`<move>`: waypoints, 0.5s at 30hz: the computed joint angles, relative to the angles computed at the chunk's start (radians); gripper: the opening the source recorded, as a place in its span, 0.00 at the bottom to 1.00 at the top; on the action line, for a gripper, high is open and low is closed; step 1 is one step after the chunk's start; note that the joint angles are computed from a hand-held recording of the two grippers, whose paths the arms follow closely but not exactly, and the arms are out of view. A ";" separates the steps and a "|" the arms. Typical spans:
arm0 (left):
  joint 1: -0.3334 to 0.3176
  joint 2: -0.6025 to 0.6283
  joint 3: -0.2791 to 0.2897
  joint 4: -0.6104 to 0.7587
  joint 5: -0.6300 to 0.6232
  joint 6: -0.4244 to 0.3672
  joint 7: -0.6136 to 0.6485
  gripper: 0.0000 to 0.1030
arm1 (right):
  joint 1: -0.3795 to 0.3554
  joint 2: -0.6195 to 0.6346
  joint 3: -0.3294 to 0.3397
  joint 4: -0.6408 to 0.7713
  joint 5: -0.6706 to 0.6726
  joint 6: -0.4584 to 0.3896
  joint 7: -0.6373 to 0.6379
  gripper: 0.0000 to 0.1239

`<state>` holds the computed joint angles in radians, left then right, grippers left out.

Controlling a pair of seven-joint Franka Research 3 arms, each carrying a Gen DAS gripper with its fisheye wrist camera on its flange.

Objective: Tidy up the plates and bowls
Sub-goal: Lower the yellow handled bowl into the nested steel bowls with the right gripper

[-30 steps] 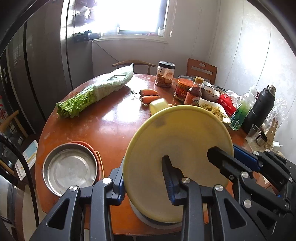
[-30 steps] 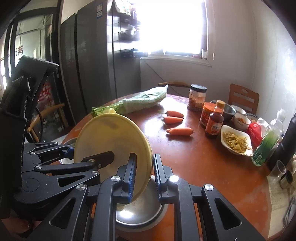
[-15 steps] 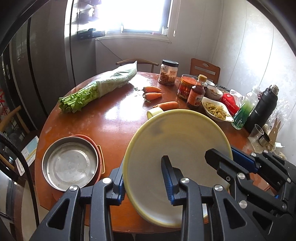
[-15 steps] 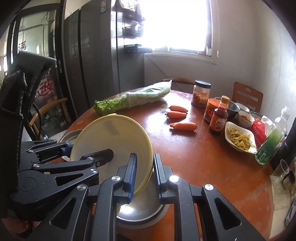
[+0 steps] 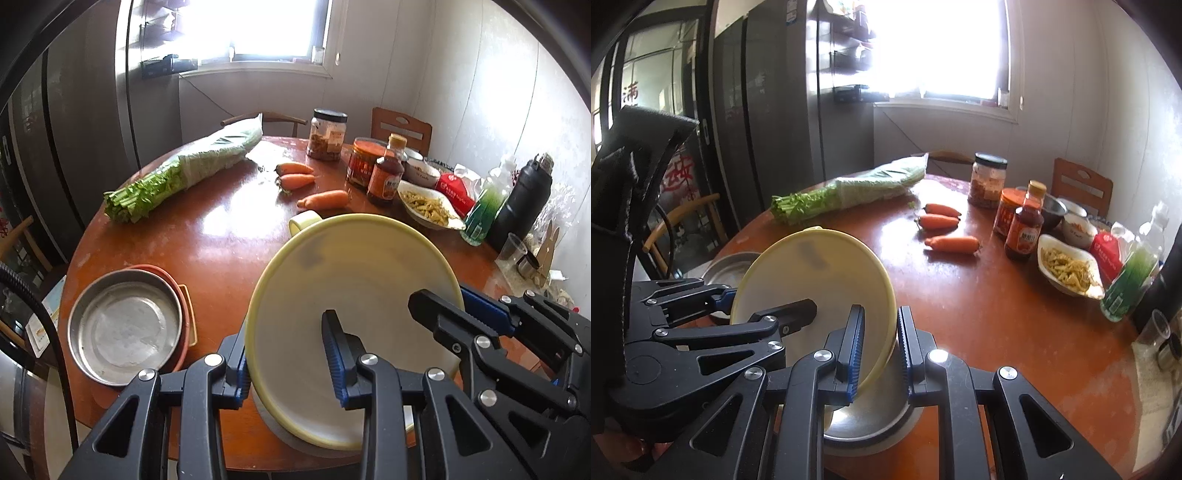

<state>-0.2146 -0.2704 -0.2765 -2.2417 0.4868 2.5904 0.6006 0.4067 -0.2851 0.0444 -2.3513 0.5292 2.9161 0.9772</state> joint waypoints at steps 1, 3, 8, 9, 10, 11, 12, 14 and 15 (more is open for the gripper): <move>-0.001 0.005 0.000 0.001 -0.001 0.002 0.002 0.33 | 0.003 0.005 -0.005 -0.001 0.006 0.000 -0.005 0.15; 0.000 0.020 -0.002 0.004 0.003 0.002 0.001 0.33 | 0.020 0.015 -0.023 -0.002 0.041 0.003 -0.032 0.15; 0.001 0.049 -0.006 0.015 0.035 -0.014 -0.010 0.33 | 0.035 0.045 -0.033 -0.006 0.114 0.021 -0.090 0.15; -0.001 0.054 -0.004 0.015 0.036 -0.009 -0.009 0.33 | 0.031 0.051 -0.030 -0.008 0.118 0.025 -0.092 0.15; -0.003 0.058 -0.002 0.015 0.037 -0.006 -0.007 0.33 | 0.028 0.056 -0.028 -0.008 0.123 0.030 -0.095 0.15; -0.004 0.060 0.000 0.014 0.037 -0.002 -0.004 0.33 | 0.030 0.059 -0.029 -0.010 0.134 0.036 -0.104 0.15; -0.004 0.062 0.000 0.013 0.043 0.004 -0.006 0.33 | 0.036 0.060 -0.035 -0.014 0.155 0.042 -0.122 0.15; -0.006 0.065 0.001 0.009 0.046 0.015 -0.005 0.33 | 0.040 0.060 -0.039 -0.020 0.182 0.047 -0.149 0.15; -0.005 0.066 0.000 0.009 0.053 0.016 -0.009 0.33 | 0.046 0.061 -0.044 -0.024 0.203 0.054 -0.166 0.15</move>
<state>-0.2196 -0.2044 -0.2765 -2.2329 0.5395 2.6067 0.5917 0.4528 -0.2239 0.0008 -2.3749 0.7323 2.9699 0.8112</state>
